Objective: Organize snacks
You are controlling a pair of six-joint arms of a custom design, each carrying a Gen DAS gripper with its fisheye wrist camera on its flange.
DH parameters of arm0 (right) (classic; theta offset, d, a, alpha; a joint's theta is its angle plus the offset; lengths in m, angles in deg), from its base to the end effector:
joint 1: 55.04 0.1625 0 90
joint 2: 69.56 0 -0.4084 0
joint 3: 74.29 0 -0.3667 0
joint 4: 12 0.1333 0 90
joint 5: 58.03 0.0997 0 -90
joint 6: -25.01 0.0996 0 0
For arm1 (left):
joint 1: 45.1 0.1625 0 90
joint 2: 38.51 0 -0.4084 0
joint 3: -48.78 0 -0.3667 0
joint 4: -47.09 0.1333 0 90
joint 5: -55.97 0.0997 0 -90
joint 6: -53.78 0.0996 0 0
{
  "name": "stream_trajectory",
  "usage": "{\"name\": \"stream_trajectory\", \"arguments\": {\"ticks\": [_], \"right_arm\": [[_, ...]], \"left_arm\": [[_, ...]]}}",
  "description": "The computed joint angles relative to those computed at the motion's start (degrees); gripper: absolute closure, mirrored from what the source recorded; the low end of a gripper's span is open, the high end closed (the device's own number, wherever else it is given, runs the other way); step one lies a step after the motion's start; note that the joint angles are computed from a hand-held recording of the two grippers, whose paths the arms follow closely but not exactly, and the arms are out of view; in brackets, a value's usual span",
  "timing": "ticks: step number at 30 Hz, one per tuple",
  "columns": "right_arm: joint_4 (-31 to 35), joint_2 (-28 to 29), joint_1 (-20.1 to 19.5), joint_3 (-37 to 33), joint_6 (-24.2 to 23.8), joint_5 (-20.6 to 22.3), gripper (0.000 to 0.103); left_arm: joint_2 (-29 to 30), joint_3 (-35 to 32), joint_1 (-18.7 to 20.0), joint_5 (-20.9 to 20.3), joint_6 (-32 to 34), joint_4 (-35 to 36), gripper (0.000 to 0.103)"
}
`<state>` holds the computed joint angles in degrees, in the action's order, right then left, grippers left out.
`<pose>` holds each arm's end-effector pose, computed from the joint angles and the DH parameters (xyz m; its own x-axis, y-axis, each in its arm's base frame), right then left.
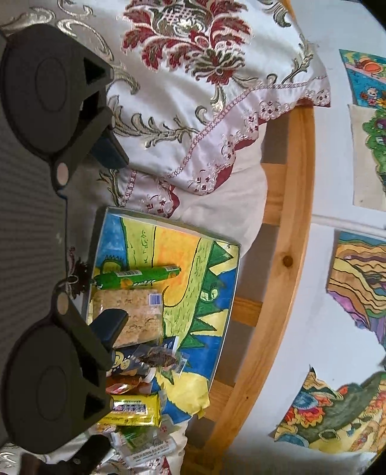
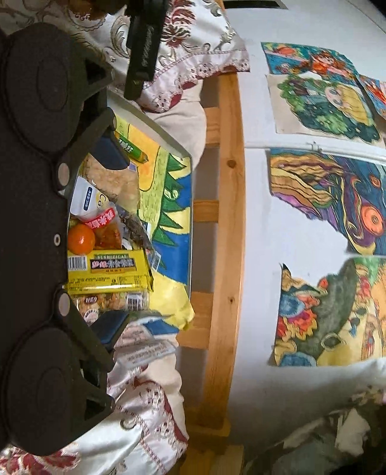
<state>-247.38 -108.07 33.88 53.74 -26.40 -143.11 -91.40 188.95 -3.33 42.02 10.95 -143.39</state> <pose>0.1331 -0.4633 0.0769 -0.6304 -0.4711 0.6169 -0.7731 0.3092 -0.5539 -0.1201 -0.4156 0.1213 -0.7326 -0.4173 -0.5377 0.3110 0.4975 -0.8098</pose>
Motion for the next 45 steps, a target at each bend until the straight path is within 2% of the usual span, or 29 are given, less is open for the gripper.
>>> {"name": "stream_trajectory", "arguments": {"ticks": [5, 10, 18, 23, 27, 32, 45], "right_arm": [[-2.5, -1.6, -0.2, 2.8, 1.9, -0.7, 0.001], [-4.9, -2.6, 0.1, 5.7, 2.4, -1.6, 0.001], [-10.0, -3.4, -0.6, 12.6, 1.9, -2.8, 0.001], [-13.5, -3.1, -1.3, 16.8, 1.3, -3.2, 0.001], [-15.6, -3.1, -2.0, 19.3, 1.9, -2.8, 0.001], [-18.4, -2.3, -2.8, 21.4, 1.8, -2.5, 0.001], [-19.9, -1.4, -3.4, 22.2, 1.4, -2.0, 0.001]], "left_arm": [[-1.7, 3.4, -3.5, 1.2, -5.3, 5.0, 0.001], [-5.4, 6.6, -7.5, 1.9, -17.2, 18.1, 0.001], [-15.1, 9.2, -15.2, 0.6, -48.6, 56.4, 0.001], [-18.0, 9.4, -19.6, -2.4, -64.0, 73.1, 0.001], [-18.9, 10.6, -23.1, -5.2, -69.4, 76.6, 0.001], [-19.6, 10.8, -25.6, -6.1, -73.8, 82.0, 0.001], [-18.8, 11.6, -27.2, -8.3, -73.7, 81.1, 0.001]]}}
